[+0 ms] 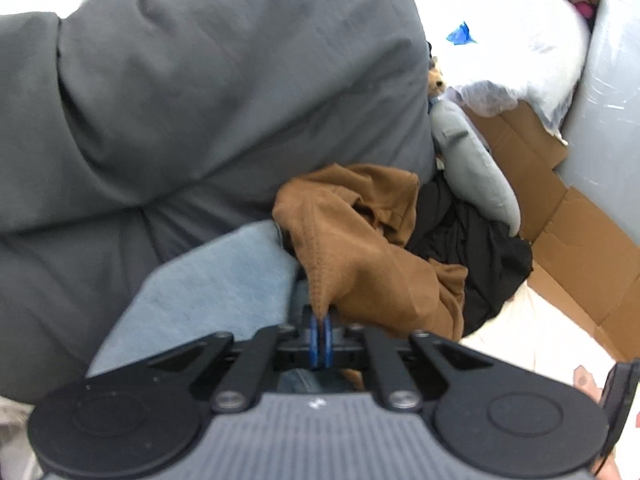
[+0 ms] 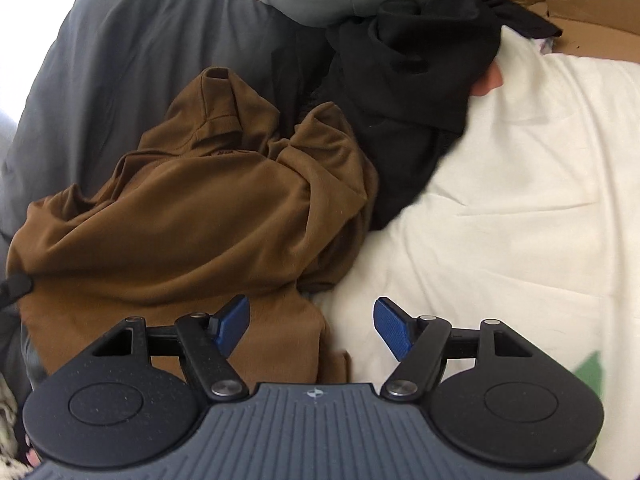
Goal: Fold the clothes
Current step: 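Move both tools toward the brown shirt in the clothes pile, then grasp the brown shirt with the left gripper while the right gripper grasps it too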
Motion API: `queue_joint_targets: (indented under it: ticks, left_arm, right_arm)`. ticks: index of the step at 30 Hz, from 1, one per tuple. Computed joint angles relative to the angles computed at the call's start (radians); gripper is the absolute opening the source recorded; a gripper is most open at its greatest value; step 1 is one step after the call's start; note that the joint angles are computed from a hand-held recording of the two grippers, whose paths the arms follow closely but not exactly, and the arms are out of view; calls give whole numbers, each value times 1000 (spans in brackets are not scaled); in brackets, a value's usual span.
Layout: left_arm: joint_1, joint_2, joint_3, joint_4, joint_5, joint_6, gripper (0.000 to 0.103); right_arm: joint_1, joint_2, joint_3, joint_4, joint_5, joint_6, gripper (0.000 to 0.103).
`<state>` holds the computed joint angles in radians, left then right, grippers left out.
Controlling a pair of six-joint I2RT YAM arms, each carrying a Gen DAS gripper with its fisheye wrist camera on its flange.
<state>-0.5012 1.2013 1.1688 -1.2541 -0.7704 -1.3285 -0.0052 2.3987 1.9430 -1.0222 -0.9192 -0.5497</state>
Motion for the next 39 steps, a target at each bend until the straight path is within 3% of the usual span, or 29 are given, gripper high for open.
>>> queue_joint_targets:
  ticks: [5,9,13,17,19,20,21,22,23,28,32,39]
  left_arm:
    - [5,-16,10,-33,-2,0,4]
    - [-18,-16,14,-62,-12,-25,4]
    - [-51,-14,20,-105,-21,-70,4]
    - [-59,-27,-3,-111,-16,-100,4]
    - [-53,-35,-14,-101,-14,-96,4]
    - [-49,-40,-17,-92,-13,-96,4]
    - [-44,-41,-16,-86,-12,-98,4]
    - [-39,-40,-14,-80,-10,-101,4]
    - [-38,-37,-12,-76,-9,-102,4]
    - [-27,-20,-16,-48,-6,-78,4]
    - [-17,-23,-39,13,3,-68,4]
    - [-61,43,-40,168,33,1,4]
  right_arm:
    - [60,27,15,71,-12,165,78]
    - [75,111,117,32,-74,308,78]
    - [81,130,129,105,-115,455,76]
    - [100,147,156,147,-112,522,76]
    - [115,191,231,101,-111,518,70]
    - [124,244,326,20,-117,490,58]
    - [131,298,425,-58,-122,464,35]
    - [136,333,497,-112,-124,444,24]
    - [138,352,538,-139,-124,430,5]
    - [93,281,451,-97,-126,363,3]
    - [25,198,336,-17,-120,378,2]
    - [-108,157,328,-59,-84,331,2]
